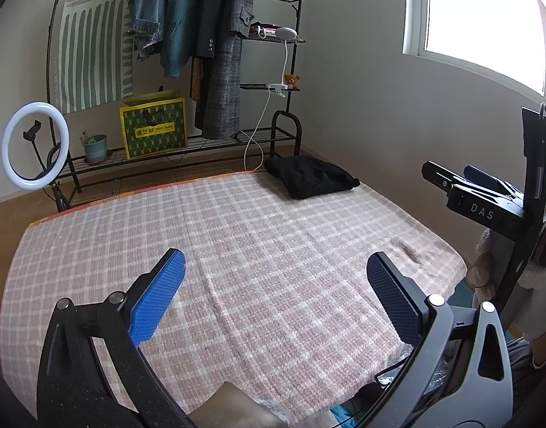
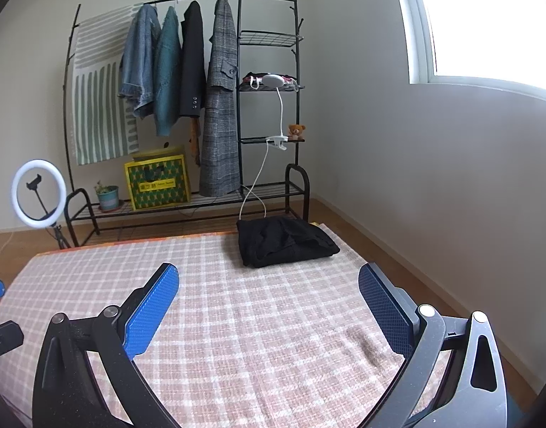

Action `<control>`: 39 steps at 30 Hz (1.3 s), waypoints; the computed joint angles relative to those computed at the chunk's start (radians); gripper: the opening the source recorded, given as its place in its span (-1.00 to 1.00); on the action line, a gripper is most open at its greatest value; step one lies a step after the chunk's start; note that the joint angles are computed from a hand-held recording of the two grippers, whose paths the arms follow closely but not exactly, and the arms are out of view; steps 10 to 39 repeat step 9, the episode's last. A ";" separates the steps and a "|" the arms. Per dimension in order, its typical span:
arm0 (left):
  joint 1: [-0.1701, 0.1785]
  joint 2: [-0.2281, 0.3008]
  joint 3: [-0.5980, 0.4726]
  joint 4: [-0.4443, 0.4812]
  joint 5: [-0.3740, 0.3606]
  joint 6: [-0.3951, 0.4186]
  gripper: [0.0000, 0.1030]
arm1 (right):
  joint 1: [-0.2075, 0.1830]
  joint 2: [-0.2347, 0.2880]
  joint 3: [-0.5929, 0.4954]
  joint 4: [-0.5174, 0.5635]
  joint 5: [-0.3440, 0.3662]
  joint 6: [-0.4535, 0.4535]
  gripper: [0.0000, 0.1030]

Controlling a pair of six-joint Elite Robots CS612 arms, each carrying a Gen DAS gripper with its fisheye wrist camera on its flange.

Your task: Fold large clothes

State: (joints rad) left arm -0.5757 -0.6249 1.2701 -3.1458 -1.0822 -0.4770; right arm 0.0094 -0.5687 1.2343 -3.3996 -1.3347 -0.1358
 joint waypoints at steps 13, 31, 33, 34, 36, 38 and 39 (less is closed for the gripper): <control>-0.002 0.001 0.007 -0.022 0.008 0.011 1.00 | -0.003 0.002 -0.005 0.015 0.008 0.000 0.96; -0.002 0.001 0.007 -0.022 0.008 0.011 1.00 | -0.003 0.002 -0.005 0.015 0.008 0.000 0.96; -0.002 0.001 0.007 -0.022 0.008 0.011 1.00 | -0.003 0.002 -0.005 0.015 0.008 0.000 0.96; -0.002 0.001 0.007 -0.022 0.008 0.011 1.00 | -0.003 0.002 -0.005 0.015 0.008 0.000 0.96; -0.002 0.001 0.007 -0.022 0.008 0.011 1.00 | -0.003 0.002 -0.005 0.015 0.008 0.000 0.96; -0.002 0.001 0.007 -0.022 0.008 0.011 1.00 | -0.003 0.002 -0.005 0.015 0.008 0.000 0.96; -0.002 0.001 0.007 -0.022 0.008 0.011 1.00 | -0.003 0.002 -0.005 0.015 0.008 0.000 0.96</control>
